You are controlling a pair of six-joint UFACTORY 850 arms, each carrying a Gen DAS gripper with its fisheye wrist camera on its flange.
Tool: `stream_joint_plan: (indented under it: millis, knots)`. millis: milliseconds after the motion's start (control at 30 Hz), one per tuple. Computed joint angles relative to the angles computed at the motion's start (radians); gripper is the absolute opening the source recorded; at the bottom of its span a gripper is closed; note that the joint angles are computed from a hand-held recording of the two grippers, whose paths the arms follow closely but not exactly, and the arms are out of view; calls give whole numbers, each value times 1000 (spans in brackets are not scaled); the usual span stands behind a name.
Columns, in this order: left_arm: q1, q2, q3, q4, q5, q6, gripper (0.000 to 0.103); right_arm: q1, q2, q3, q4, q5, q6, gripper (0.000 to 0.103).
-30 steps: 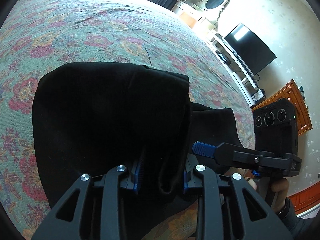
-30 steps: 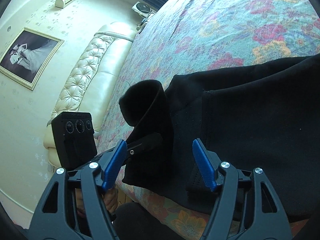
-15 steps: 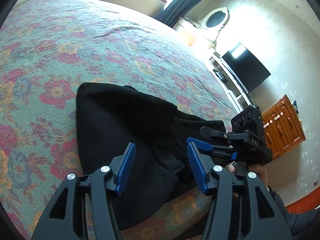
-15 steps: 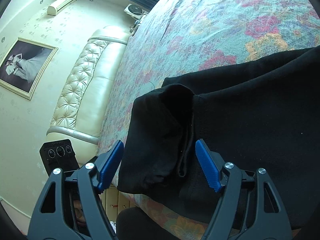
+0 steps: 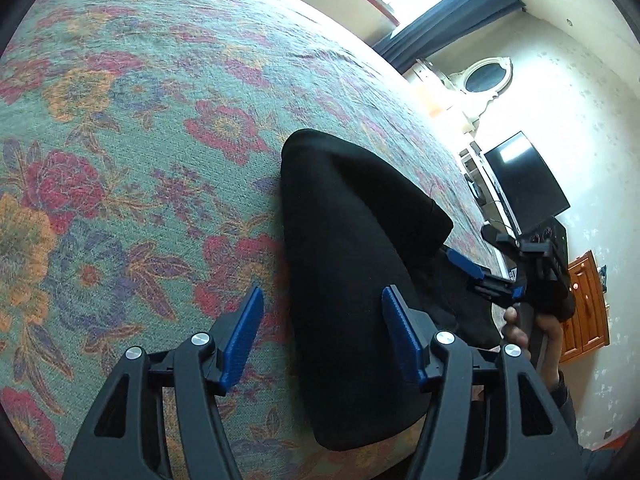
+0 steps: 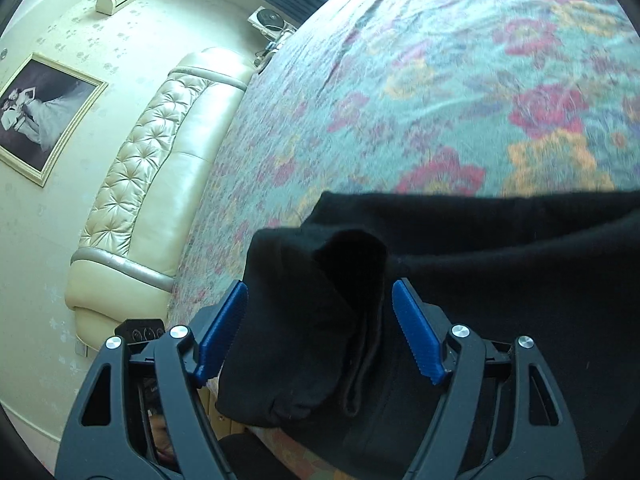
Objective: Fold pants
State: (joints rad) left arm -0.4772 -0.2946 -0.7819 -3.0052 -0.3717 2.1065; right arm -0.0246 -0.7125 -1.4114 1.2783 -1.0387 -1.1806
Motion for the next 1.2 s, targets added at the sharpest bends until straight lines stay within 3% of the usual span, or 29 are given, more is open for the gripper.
stream_joint_plan:
  millis: [167,267,367,600,633,733,800,933,1000,1067,1133,1200]
  knots:
    - [7,7,21,-5,-30,-18,61,25,-140,-194,-70,-38,50,76]
    - [21,3,40,48,-77,-92,61,47,-164,-236,-116,18,22,76]
    - [27,3,52,64,-100,-123,63,44,-245,-330,-147,-144,103,76]
    - [27,-1,57,62,-119,-130,65,37,-295,-409,-164,-359,93,79]
    - [33,-8,56,75,-127,-139,65,42,-287,-407,-184,-332,93,79]
    - [35,-11,61,82,-139,-151,66,74,-238,-367,-323,-137,70,79]
    - [34,-9,59,83,-135,-154,66,83,-235,-363,-351,-138,53,80]
    - [33,-13,56,77,-136,-149,66,92,-241,-382,-353,-231,29,80]
    - [33,-15,55,76,-137,-151,67,106,-210,-354,-375,-191,-10,80]
    - [33,-15,58,74,-139,-151,67,128,-160,-301,-420,-92,-56,78]
    - [33,-14,58,75,-137,-152,67,145,-134,-272,-452,-39,-52,64]
    - [33,-11,57,73,-130,-147,67,148,-130,-264,-463,-39,-29,52]
